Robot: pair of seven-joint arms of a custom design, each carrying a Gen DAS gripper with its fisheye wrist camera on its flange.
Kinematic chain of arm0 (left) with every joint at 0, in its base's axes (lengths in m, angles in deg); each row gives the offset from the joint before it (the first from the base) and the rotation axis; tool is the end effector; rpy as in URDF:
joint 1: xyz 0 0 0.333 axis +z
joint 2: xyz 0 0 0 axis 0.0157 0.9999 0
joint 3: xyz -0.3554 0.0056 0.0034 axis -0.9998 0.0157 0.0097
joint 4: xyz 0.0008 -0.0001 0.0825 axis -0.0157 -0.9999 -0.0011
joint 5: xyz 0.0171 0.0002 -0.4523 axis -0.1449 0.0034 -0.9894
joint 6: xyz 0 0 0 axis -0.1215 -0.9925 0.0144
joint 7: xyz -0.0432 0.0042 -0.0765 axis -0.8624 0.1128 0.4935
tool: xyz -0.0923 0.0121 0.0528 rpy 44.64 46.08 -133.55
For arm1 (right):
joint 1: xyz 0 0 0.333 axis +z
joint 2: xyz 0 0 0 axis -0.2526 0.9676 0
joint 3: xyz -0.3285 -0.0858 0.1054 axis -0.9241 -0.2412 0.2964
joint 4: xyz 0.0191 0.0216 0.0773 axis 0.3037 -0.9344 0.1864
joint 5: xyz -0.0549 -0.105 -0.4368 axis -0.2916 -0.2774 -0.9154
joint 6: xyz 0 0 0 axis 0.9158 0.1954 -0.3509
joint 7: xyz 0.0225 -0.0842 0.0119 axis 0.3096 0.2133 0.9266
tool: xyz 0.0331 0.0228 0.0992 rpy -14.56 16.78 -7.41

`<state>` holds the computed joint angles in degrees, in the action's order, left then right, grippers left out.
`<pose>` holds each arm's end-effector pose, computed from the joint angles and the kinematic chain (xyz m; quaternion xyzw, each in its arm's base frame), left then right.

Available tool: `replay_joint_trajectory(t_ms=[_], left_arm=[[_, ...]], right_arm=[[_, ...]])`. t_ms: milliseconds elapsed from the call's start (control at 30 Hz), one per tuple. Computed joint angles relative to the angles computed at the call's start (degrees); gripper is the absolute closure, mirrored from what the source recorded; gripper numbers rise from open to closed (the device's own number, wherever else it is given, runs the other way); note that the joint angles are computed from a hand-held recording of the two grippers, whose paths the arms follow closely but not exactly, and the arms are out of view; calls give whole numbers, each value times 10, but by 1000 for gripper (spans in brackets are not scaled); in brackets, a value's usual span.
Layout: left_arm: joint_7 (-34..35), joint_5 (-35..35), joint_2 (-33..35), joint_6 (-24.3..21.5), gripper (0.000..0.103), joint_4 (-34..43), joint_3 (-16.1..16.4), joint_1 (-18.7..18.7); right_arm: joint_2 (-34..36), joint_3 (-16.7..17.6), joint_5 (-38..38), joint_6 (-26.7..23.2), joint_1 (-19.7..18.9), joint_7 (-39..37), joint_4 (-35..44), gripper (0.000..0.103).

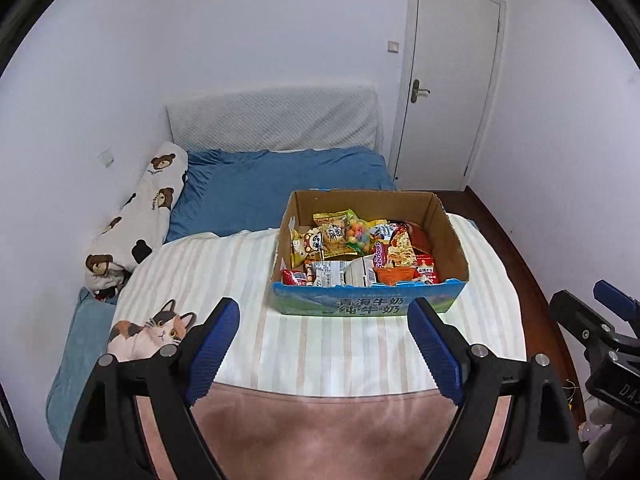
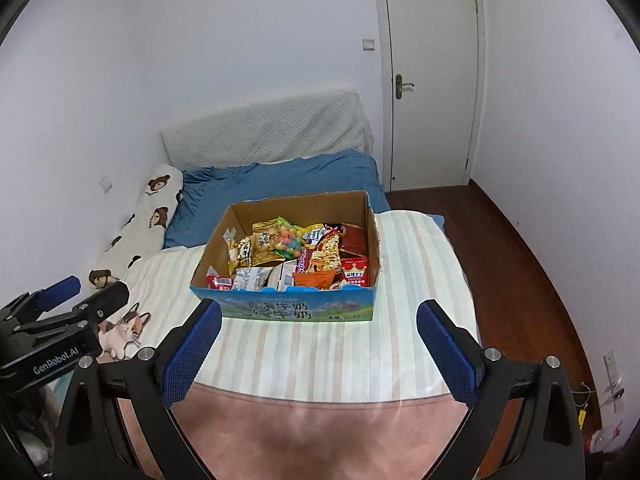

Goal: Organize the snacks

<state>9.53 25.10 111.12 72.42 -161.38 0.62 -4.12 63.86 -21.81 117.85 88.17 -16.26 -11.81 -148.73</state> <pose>0.7942 -0.0642 0.6054 -0.7725 0.4892 -0.2373 0.3281 0.4611 -0.0657 1.0096 -0.7798 0.4739 -0.1886 0.3631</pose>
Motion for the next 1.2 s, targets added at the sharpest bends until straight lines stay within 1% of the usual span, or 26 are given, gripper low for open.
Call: replay_joint_trajectory(t_ms=[33, 167, 300, 433, 533, 633, 667, 700, 733, 967, 1200], left_arm=[[-5, 5, -9, 2, 17, -10, 1, -2], [-29, 29, -41, 10, 17, -43, 2, -8], [-48, 52, -65, 12, 17, -68, -4, -8], [-72, 80, -82, 14, 17, -89, -9, -9], [-73, 84, -80, 8, 17, -87, -15, -6], [-70, 74, -71, 5, 17, -80, -19, -2], [-69, 72, -68, 7, 15, -77, -19, -1], [-64, 64, -63, 6, 6, -72, -20, 0], [-63, 60, -59, 7, 3, -69, -20, 1], [-47, 50, -13, -8, 1, -18, -9, -5], [-9, 17, 56, -40, 1, 70, 2, -5]], right_arm=[[-4, -2, 2, -3, -1, -3, 0, 1], [-27, -14, 12, -4, 0, -19, -5, 0], [-33, -30, 29, -20, 4, -26, 3, 0], [-39, -38, 36, -27, 7, -32, 6, 0], [-41, -38, 33, -25, 9, -35, 1, 0], [-41, -32, 23, -15, 10, -35, -9, 0], [-42, -28, 17, -7, 10, -37, -16, 0], [-44, -25, 12, -1, 10, -37, -22, 0], [-44, -23, 7, 2, 11, -36, -26, 0], [-23, -6, -21, 22, 14, -20, -31, 0], [17, 12, -40, 29, 8, 2, -6, 0]])
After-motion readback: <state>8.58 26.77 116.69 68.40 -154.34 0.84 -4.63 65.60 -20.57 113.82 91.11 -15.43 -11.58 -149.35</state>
